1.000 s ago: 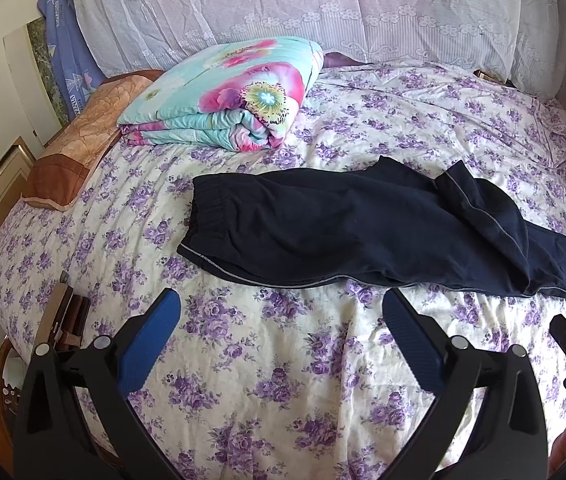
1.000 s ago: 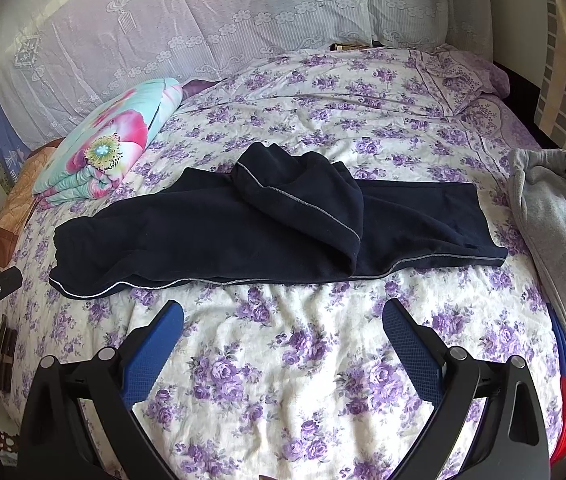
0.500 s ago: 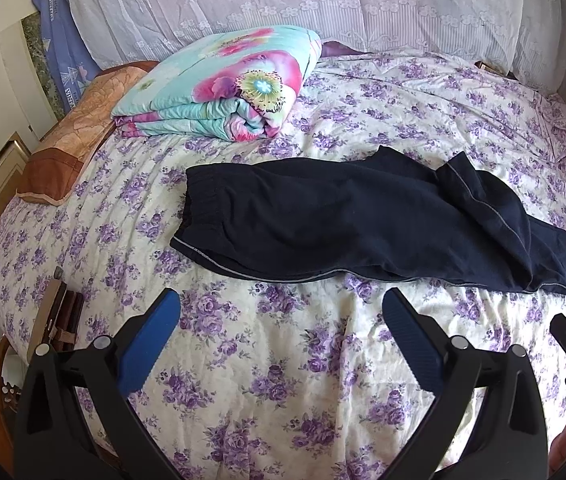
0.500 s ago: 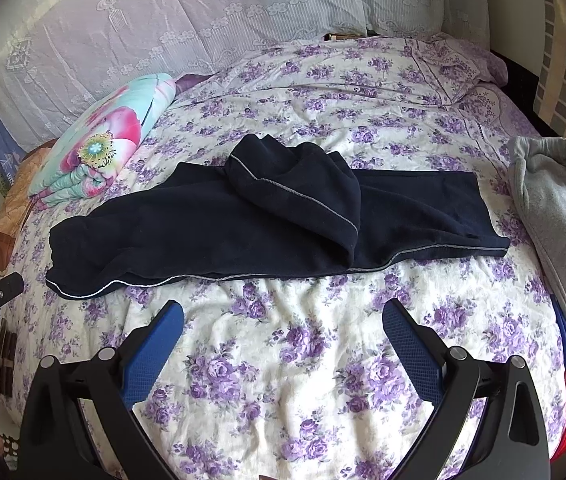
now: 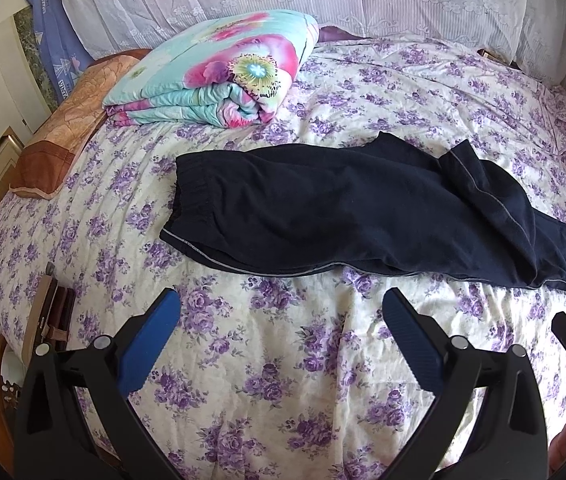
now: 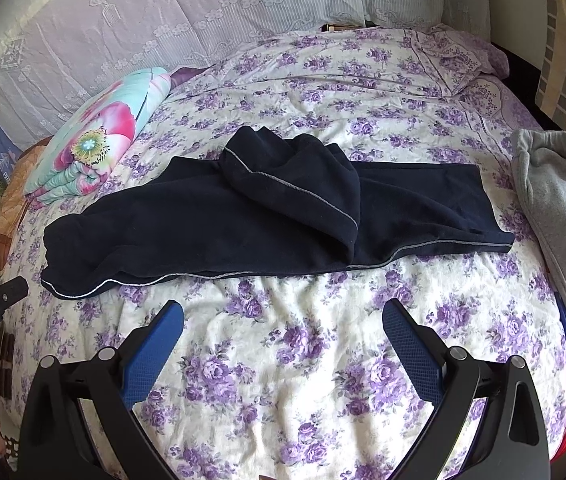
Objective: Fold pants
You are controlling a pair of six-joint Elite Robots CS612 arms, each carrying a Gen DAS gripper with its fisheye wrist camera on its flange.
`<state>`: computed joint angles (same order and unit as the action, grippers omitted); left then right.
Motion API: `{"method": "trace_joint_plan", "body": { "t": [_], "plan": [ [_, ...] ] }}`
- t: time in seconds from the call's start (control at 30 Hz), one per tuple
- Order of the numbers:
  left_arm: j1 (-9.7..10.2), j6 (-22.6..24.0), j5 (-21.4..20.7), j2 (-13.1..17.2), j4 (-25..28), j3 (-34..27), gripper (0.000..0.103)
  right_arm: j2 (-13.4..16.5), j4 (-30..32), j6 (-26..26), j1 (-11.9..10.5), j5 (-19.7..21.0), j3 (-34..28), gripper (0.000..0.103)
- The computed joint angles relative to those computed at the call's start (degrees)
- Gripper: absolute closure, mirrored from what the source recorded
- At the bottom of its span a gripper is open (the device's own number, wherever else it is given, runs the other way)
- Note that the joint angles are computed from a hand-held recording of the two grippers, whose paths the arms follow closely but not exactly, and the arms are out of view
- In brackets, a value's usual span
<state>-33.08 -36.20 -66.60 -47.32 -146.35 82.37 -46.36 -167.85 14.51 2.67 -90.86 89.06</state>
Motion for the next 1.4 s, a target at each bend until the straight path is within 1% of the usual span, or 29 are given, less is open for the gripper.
{"method": "trace_joint_plan", "body": {
  "t": [0.13,0.2,0.3,0.33,0.37,0.4,0.43,0.47,0.5,0.53,0.57,0.63,0.67,0.7,0.73,0.77,0.83,0.87,0.93,0.97,1.0,1.03,1.07,1.1,1.13,1.2,1.27,1.3,1.4],
  "plan": [
    [0.09,0.18,-0.28,0.24,0.14,-0.31,0.005,0.31,0.67,-0.1,0.04,0.08,-0.52,0.003],
    [0.51,0.16,-1.96,0.67,0.53,-0.91,0.005,0.53,1.5,0.01,-0.12,0.92,-0.83,0.003],
    [2.51,-1.5,-10.48,1.85,1.02,-1.95,0.005,1.06,4.68,1.13,-0.72,3.48,-1.73,0.003],
    [3.77,-2.36,-15.78,2.46,1.18,-2.39,0.005,1.28,5.86,1.92,-1.07,4.91,-1.94,0.003],
    [5.26,-4.74,-21.78,3.58,0.76,-2.81,0.005,1.55,6.99,3.19,-1.54,6.91,-2.05,0.003],
    [6.3,-6.24,-26.15,4.23,-0.22,-2.7,0.005,1.8,7.73,4.69,-2.06,8.79,-2.05,0.003],
    [7.9,-9.75,-32.15,5.4,-2.05,-2.64,0.005,2.02,8.12,6.46,-2.62,10.72,-1.86,0.003],
    [8.87,-12.17,-35.83,6.16,-3.9,-2.44,0.005,2.32,7.88,8.93,-3.37,13.08,-1.5,0.003],
    [10.01,-16.04,-39.77,7.06,-6.8,-1.96,0.005,2.57,7.2,11.33,-3.97,14.91,-1.11,0.003],
    [10.97,-20.0,-42.9,7.91,-9.83,-1.54,0.005,2.81,6.09,14.11,-4.66,16.84,-0.57,0.003],
    [12.19,-25.67,-46.81,9.26,-15.15,-1.09,0.005,3.13,4.11,18.11,-5.45,19.04,0.17,0.003],
    [13.99,-36.18,-51.75,12.1,-23.38,-1.37,0.005,3.8,-0.32,25.66,-6.7,22.52,1.58,0.003],
    [14.55,-40.47,-52.99,13.28,-26.16,-1.83,0.005,4.18,-1.76,29.08,-7.28,24.03,2.05,0.003],
    [14.91,-43.75,-53.54,14.3,-28.29,-2.36,0.005,4.58,-2.98,31.74,-7.79,25.51,2.37,0.003],
    [15.13,-45.68,-53.8,14.97,-29.26,-2.81,0.005,4.9,-3.88,33.47,-8.11,26.47,2.51,0.003],
    [15.49,-49.53,-54.33,16.27,-30.53,-4.02,0.005,5.25,-4.96,35.28,-8.42,27.1,2.64,0.003],
    [15.7,-52.66,-54.78,17.54,-30.14,-6.07,0.005,5.76,-6.6,36.92,-8.73,27.12,2.57,0.003],
    [15.68,-52.45,-54.7,17.81,-29.43,-6.83,0.005,5.9,-7.18,37.14,-8.94,26.93,2.56,0.003],
    [15.68,-49.02,-54.17,18.12,-26.76,-9.08,0.005,6.39,-8.14,37.81,-9.37,26.21,2.01,0.003],
    [15.43,-44.69,-52.65,18.21,-23.86,-11.01,0.005,6.72,-8.75,38.45,-9.64,26.1,1.68,0.003],
    [15.36,-42.47,-51.7,18.22,-22.84,-11.49,0.005,6.86,-9.36,39.25,-9.82,25.86,1.6,0.003],
    [15.11,-38.87,-49.9,18.39,-19.72,-13.28,0.005,7.21,-10.08,40.31,-10.08,25.7,1.22,0.003],
    [15.1,-37.56,-49.35,18.67,-17.34,-14.51,0.005,7.58,-10.59,41.0,-10.3,25.6,0.78,0.003],
    [15.1,-37.53,-49.01,19.11,-15.27,-15.74,0.005,7.91,-11.14,41.58,-10.56,25.39,0.4,0.003],
    [15.06,-39.17,-48.37,19.48,-14.47,-16.52,0.005,8.2,-11.38,42.0,-10.77,24.77,0.0,0.004],
    [14.96,-40.35,-47.49,19.48,-14.71,-16.8,0.005,8.75,-11.88,42.59,-11.21,23.36,-0.78,0.003],
    [14.76,-39.06,-46.33,19.03,-16.02,-16.31,0.006,9.35,-12.47,43.15,-11.64,22.18,-1.6,0.003],
    [14.6,-38.02,-45.47,18.5,-16.1,-15.73,0.011,9.73,-12.77,43.54,-11.84,21.87,-2.06,0.003],
    [14.48,-35.05,-44.15,17.83,-12.1,-15.77,0.03,11.12,-11.75,43.98,-12.26,22.89,-4.13,0.003]
  ]
}}
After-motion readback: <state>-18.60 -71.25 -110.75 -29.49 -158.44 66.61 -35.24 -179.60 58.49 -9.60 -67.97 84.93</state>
